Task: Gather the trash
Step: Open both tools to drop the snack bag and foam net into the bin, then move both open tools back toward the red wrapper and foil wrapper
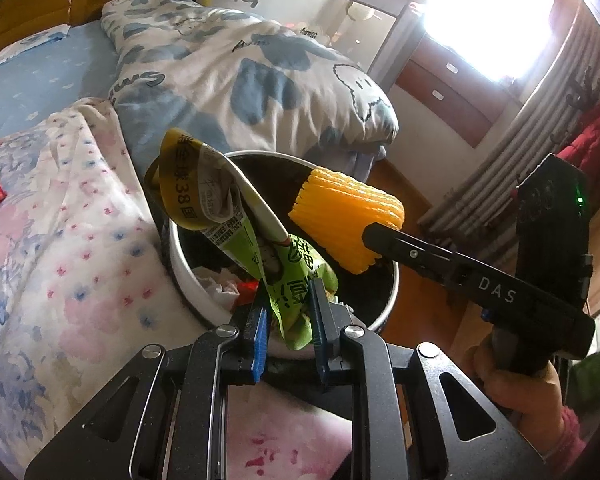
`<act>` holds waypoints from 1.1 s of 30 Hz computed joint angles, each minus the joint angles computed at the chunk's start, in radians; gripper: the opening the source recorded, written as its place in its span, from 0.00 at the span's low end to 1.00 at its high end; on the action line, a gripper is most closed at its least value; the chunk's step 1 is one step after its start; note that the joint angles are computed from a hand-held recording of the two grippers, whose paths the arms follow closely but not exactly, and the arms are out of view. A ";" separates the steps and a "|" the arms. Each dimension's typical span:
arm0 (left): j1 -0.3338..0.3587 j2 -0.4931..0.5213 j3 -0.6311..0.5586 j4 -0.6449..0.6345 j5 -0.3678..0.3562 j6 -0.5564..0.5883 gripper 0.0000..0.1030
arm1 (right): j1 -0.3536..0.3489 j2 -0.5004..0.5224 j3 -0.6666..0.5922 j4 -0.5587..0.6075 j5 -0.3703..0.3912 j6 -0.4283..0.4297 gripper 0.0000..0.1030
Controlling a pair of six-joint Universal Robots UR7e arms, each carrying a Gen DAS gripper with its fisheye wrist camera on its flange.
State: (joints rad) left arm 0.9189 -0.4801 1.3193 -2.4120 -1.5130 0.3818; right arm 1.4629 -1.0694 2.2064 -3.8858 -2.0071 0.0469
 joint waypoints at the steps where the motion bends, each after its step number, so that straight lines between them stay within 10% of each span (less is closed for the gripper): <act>1: 0.000 0.003 -0.005 0.006 0.000 -0.001 0.16 | -0.003 -0.001 -0.003 0.008 0.001 0.001 0.14; 10: 0.003 -0.001 -0.007 0.006 0.006 -0.004 0.33 | -0.026 -0.014 -0.014 0.055 0.020 0.034 0.26; 25: 0.074 -0.088 0.070 -0.067 0.066 -0.066 0.34 | 0.043 0.052 -0.056 -0.015 -0.039 0.002 0.72; 33: 0.125 -0.128 0.090 -0.115 0.130 -0.100 0.40 | 0.109 0.133 -0.139 -0.003 -0.069 -0.063 0.80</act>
